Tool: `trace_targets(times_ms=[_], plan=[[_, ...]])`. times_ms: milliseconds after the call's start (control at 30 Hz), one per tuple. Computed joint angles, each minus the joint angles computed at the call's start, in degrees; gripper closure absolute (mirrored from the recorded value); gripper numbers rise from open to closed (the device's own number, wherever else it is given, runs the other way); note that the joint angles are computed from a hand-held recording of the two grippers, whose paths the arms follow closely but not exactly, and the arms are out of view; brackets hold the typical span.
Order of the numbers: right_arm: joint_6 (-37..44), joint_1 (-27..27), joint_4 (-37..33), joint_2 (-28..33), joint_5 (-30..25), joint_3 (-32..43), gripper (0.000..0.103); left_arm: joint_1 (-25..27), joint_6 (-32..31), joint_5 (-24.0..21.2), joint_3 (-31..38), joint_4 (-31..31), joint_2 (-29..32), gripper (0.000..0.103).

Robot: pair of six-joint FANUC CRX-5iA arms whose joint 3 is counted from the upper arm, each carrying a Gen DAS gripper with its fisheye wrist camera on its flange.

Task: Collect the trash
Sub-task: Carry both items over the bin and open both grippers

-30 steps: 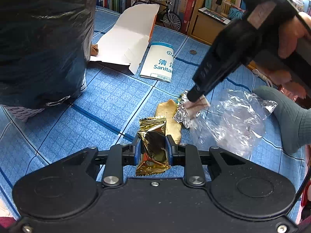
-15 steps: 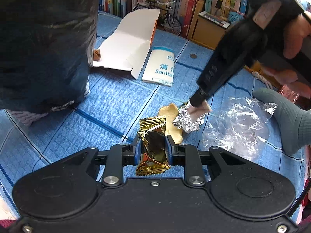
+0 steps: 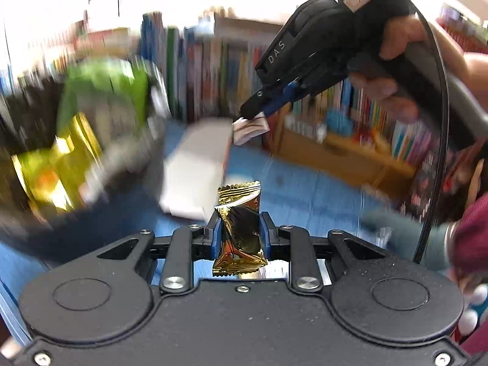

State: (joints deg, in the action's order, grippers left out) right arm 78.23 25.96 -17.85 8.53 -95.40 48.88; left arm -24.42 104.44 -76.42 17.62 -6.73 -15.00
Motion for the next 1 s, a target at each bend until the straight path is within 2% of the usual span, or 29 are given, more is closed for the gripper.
trace_targets(times_ms=[133, 267, 333, 567, 667, 700, 733, 900, 1000], plan=[[0.08, -1.99, -7.07, 0.88, 3.18, 7.09, 0.089, 0.05, 1.62, 0.64, 5.96, -5.55, 0.20, 0.080], [1.48, -1.51, -12.12, 2.51, 3.38, 11.65, 0.089, 1.15, 2.65, 0.04, 10.20, -11.07, 0.88, 0.079], [2.44, 0.24, -11.93, 3.13, 3.20, 12.13, 0.089, 2.18, 3.59, -1.51, 11.83, -13.08, 1.94, 0.079], [3.36, 5.89, -8.33, 3.00, 3.52, 8.98, 0.086, 8.18, 4.47, -3.27, 8.44, -10.51, 1.13, 0.078], [3.41, 7.07, -5.85, 1.98, 4.98, 6.28, 0.078, 8.37, 5.24, -3.96, 6.77, -10.56, 0.24, 0.071], [3.34, 7.14, -5.40, 1.91, 5.13, 5.92, 0.066, 8.14, 5.48, -4.21, 6.72, -10.90, 0.25, 0.065], [3.13, 7.02, -5.31, 1.84, 5.22, 5.67, 0.063, 7.86, 5.71, -4.38, 6.67, -11.29, 0.14, 0.060], [3.49, 6.29, -4.53, 1.30, 5.49, 4.84, 0.059, 7.31, 6.28, -5.02, 7.32, -11.96, 0.50, 0.049], [3.23, 5.62, -3.68, 0.24, 6.30, 3.85, 0.059, 7.17, 6.27, -4.47, 7.38, -11.45, 0.31, 0.047]])
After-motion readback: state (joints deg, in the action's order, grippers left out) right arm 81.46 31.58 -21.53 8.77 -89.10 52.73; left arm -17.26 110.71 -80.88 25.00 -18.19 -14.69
